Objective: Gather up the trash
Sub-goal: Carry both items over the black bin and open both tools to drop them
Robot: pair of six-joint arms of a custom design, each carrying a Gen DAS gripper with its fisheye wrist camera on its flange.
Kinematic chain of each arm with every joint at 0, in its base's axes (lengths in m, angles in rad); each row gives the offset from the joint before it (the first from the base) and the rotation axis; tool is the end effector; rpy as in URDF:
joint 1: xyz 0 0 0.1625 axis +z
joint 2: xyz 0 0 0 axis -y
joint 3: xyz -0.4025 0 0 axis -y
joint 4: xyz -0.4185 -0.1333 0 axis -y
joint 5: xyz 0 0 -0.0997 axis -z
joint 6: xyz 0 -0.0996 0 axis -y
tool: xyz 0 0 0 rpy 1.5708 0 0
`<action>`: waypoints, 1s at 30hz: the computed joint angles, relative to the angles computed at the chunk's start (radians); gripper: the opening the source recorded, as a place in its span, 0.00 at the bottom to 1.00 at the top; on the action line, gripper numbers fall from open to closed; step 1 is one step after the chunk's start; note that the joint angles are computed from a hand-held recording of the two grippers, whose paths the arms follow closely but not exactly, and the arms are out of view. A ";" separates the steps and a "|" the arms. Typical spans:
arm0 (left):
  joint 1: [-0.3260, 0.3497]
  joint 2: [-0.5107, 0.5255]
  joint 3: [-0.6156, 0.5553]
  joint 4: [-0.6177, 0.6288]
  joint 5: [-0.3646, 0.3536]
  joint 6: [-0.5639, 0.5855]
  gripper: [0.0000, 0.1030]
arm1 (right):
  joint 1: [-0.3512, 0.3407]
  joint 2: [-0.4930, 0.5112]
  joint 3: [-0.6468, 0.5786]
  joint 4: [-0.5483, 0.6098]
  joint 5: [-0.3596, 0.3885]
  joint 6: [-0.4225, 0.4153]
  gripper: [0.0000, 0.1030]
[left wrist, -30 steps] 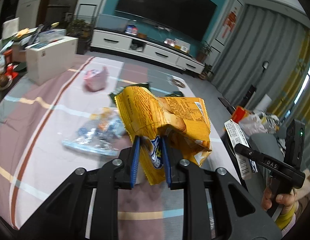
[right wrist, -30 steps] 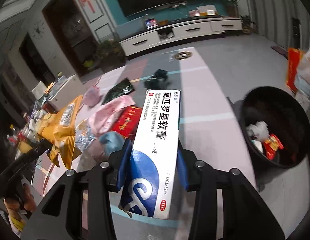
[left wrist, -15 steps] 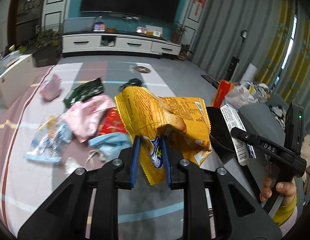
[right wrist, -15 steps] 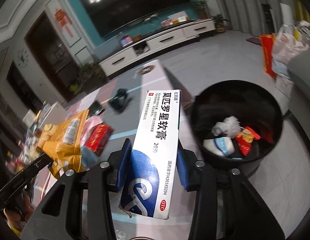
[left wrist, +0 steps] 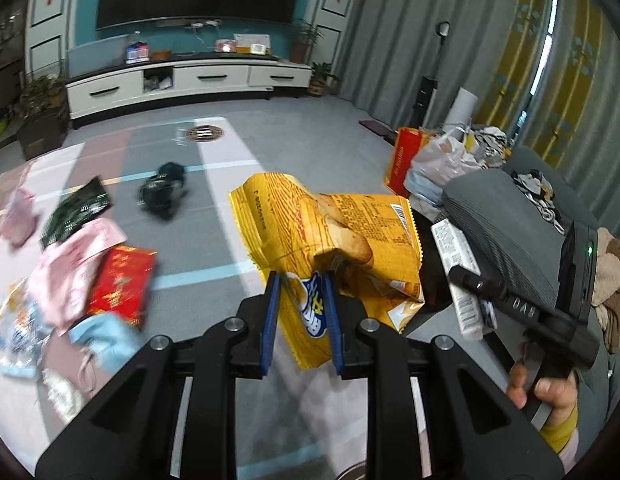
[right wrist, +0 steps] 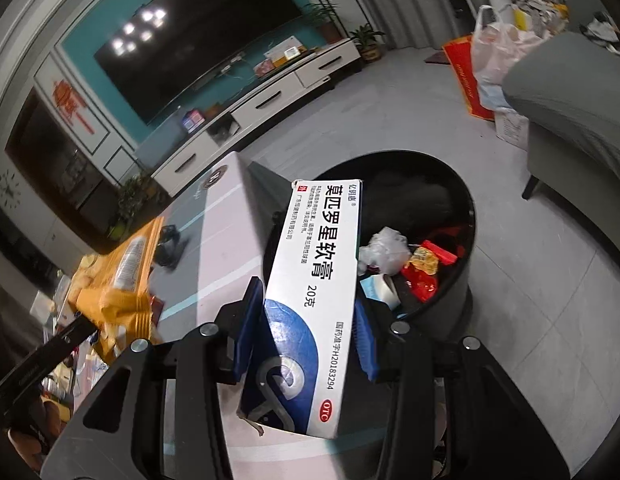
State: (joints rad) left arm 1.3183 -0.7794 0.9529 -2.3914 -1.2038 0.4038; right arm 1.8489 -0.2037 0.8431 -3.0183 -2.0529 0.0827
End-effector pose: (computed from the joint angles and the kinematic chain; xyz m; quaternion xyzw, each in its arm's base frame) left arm -0.0447 -0.8499 0.3591 0.2455 0.9012 -0.2986 0.1961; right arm 0.3206 -0.8056 0.0053 -0.0063 -0.8978 0.4150 0.1474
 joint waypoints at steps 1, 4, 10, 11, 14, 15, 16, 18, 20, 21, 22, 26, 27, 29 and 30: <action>-0.004 0.020 -0.025 0.011 0.002 0.004 0.22 | -0.005 -0.004 0.009 -0.009 0.003 0.006 0.42; -0.018 0.091 -0.106 0.040 0.003 0.023 0.23 | -0.018 -0.015 0.030 -0.025 0.010 0.027 0.42; -0.041 0.231 -0.267 0.111 0.055 0.046 0.23 | -0.036 -0.010 0.015 -0.045 -0.008 0.043 0.42; -0.045 0.253 -0.290 0.120 0.063 0.051 0.23 | -0.040 -0.008 0.009 -0.047 -0.006 0.048 0.42; -0.053 0.296 -0.331 0.134 0.083 0.069 0.24 | -0.051 0.003 -0.013 -0.046 -0.002 0.065 0.42; -0.055 0.302 -0.331 0.129 0.092 0.076 0.24 | -0.055 0.008 -0.021 -0.047 0.001 0.069 0.42; -0.058 0.315 -0.338 0.123 0.104 0.087 0.24 | -0.058 0.013 -0.032 -0.041 0.003 0.072 0.42; -0.060 0.337 -0.358 0.125 0.121 0.090 0.33 | -0.064 0.027 -0.059 -0.013 0.005 0.091 0.48; -0.057 0.345 -0.366 0.134 0.117 0.084 0.56 | -0.066 0.031 -0.066 -0.014 -0.002 0.113 0.64; -0.056 0.338 -0.355 0.129 0.111 0.085 0.57 | -0.067 0.032 -0.064 -0.022 -0.004 0.118 0.69; -0.055 0.331 -0.343 0.124 0.110 0.087 0.58 | -0.068 0.026 -0.052 -0.032 -0.005 0.125 0.69; -0.046 0.280 -0.276 0.112 0.099 0.081 0.70 | -0.065 -0.001 -0.004 -0.055 -0.001 0.123 0.70; -0.041 0.253 -0.241 0.104 0.096 0.076 0.72 | -0.063 -0.007 0.009 -0.062 -0.007 0.121 0.70; -0.034 0.208 -0.181 0.088 0.093 0.070 0.76 | -0.060 -0.029 0.050 -0.078 0.001 0.128 0.71; -0.030 0.183 -0.147 0.081 0.088 0.064 0.77 | -0.058 -0.038 0.069 -0.084 0.007 0.129 0.71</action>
